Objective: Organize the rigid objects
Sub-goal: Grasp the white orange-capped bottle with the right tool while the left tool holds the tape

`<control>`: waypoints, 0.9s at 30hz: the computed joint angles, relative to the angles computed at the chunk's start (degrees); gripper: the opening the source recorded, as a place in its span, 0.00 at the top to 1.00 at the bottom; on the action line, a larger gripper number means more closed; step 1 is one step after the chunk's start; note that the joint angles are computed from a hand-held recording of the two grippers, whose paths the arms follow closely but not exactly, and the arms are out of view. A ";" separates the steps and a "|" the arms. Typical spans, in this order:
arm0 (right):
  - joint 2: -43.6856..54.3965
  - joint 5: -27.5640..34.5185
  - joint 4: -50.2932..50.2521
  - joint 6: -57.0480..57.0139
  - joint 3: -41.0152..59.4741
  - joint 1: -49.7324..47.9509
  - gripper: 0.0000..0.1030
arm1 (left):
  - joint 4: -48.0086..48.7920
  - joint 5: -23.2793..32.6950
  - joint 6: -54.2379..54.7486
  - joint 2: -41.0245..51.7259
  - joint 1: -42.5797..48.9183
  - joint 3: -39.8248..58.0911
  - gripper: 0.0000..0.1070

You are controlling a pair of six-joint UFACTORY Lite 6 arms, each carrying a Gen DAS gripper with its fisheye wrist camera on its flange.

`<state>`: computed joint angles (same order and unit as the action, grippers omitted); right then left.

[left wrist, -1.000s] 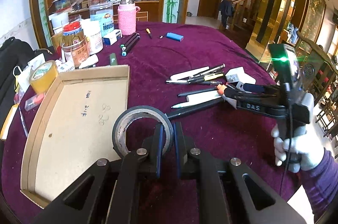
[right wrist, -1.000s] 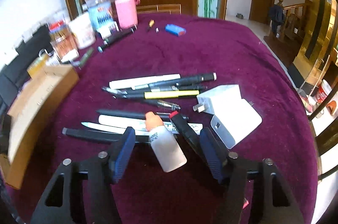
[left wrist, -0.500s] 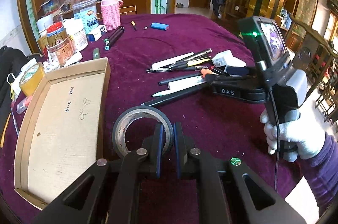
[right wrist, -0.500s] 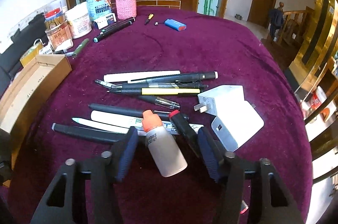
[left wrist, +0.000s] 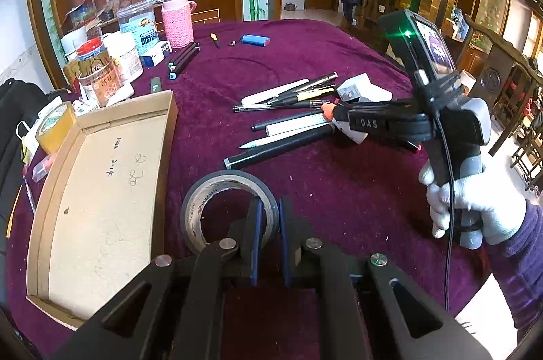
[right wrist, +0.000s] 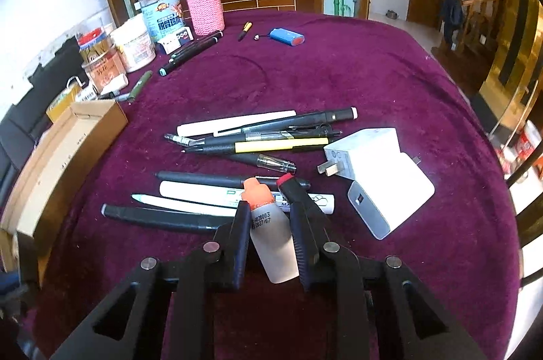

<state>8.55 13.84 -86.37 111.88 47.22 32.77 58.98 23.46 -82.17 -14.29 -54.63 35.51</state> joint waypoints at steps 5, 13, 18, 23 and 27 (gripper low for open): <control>-1.31 -1.38 4.50 -3.72 -1.01 0.10 0.78 | 0.64 1.05 -1.35 -0.45 -1.32 -0.64 0.91; -12.60 -4.49 7.30 -4.31 -8.24 0.45 0.93 | -1.00 0.29 0.94 -6.16 1.02 -3.60 0.91; -10.15 -2.08 9.38 -7.56 -6.55 2.10 0.40 | -3.06 -1.87 2.54 -7.76 1.25 -5.40 0.90; -2.43 -0.21 10.95 -9.31 -1.71 2.73 0.41 | 1.96 -2.25 -3.26 -2.46 -2.24 -3.47 0.89; 0.71 -1.40 16.57 -14.21 -0.59 1.00 0.72 | 4.09 -4.23 -5.84 -1.66 -1.89 -4.14 0.88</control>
